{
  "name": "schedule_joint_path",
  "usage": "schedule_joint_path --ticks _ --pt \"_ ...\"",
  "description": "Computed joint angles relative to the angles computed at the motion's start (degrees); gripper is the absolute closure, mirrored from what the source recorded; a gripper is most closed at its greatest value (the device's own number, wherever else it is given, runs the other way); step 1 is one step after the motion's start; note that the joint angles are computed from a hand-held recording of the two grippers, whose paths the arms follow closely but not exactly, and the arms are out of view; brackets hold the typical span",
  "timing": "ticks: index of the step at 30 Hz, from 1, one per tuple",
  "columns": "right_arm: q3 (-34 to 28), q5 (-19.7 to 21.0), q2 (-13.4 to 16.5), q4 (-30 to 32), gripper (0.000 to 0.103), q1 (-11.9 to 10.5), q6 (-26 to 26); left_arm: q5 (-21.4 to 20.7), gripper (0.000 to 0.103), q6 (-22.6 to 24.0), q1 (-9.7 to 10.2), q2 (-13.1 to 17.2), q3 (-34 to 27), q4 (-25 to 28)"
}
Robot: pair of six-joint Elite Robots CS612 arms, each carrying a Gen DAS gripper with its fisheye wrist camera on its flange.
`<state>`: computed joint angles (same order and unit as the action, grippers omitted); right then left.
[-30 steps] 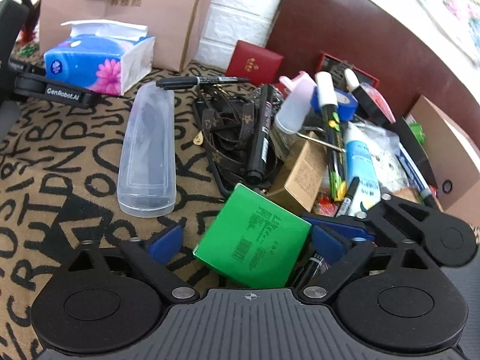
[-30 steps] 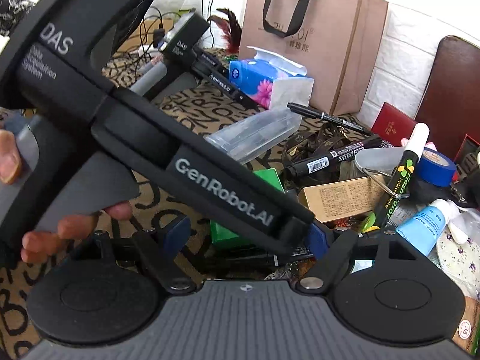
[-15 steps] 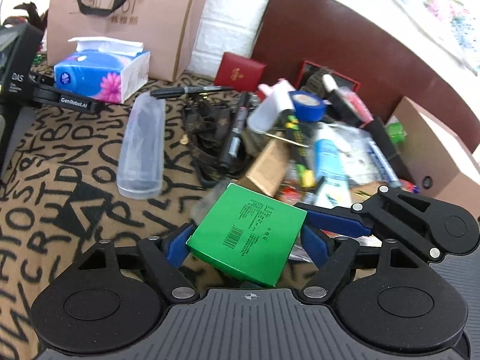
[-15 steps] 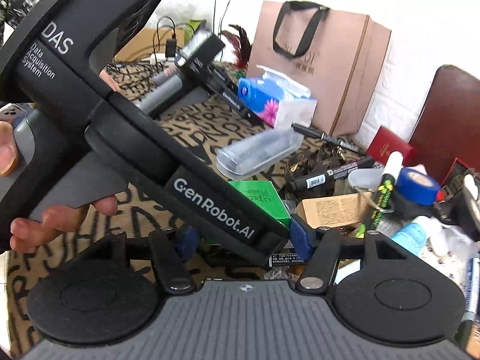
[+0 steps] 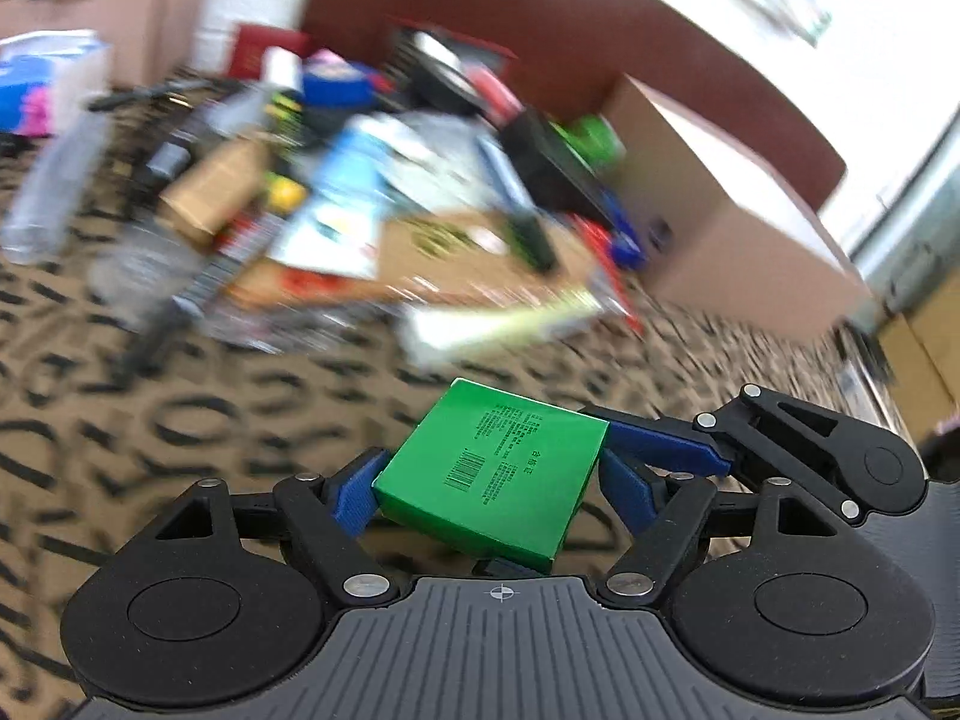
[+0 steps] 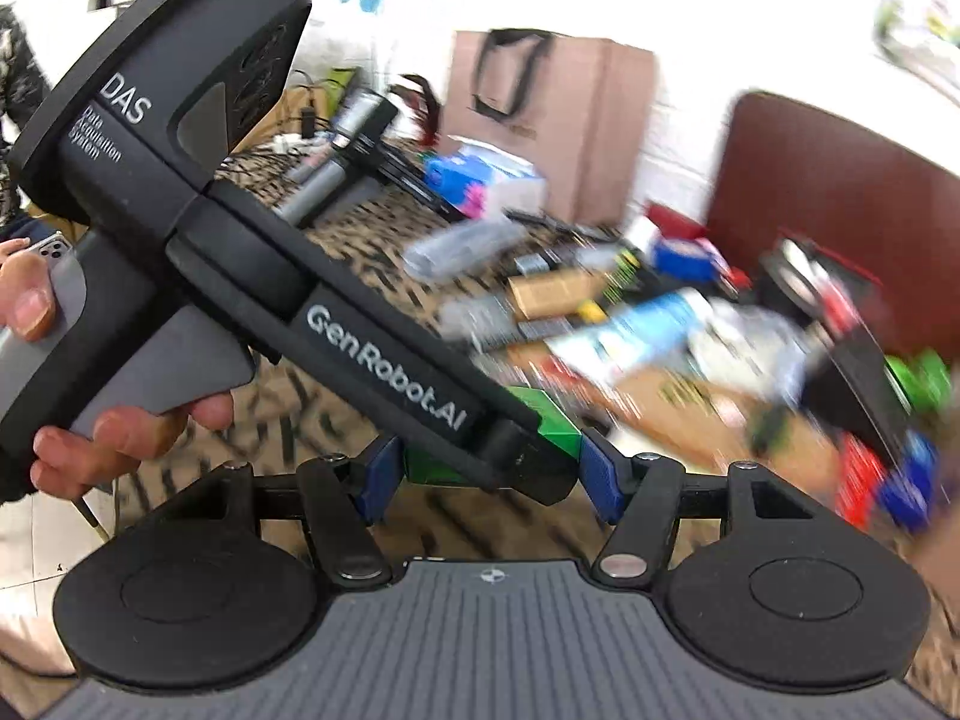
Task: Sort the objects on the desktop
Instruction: 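Lift the green square box with the left gripper off the cloth, then carry the green square box into the white box and open the left gripper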
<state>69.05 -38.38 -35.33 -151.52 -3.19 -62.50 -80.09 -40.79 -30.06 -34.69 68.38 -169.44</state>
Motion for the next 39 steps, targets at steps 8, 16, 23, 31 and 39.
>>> schedule_joint_path --ticks 8,16,23,31,39 --pt "3.5 -1.7 -0.2 -5.5 0.035 -3.0 9.3 -3.0 0.015 3.5 -1.53 3.2 -6.1 5.5" --pt "3.3 -3.1 1.3 -10.3 0.026 -4.0 16.6 -0.9 0.006 7.1 -2.34 4.5 -9.6 10.2" --pt "2.6 -2.5 1.8 -8.5 0.025 -4.2 17.0 -0.8 0.010 11.4 -2.52 5.4 -12.1 14.1" --pt "1.4 -1.4 2.2 -5.8 0.028 -3.8 14.9 0.8 0.025 13.6 -2.76 5.4 -13.4 18.1" --pt "0.5 -1.2 2.4 -9.7 0.030 -4.4 18.4 -0.1 0.034 14.8 -2.61 6.9 -18.1 18.6"
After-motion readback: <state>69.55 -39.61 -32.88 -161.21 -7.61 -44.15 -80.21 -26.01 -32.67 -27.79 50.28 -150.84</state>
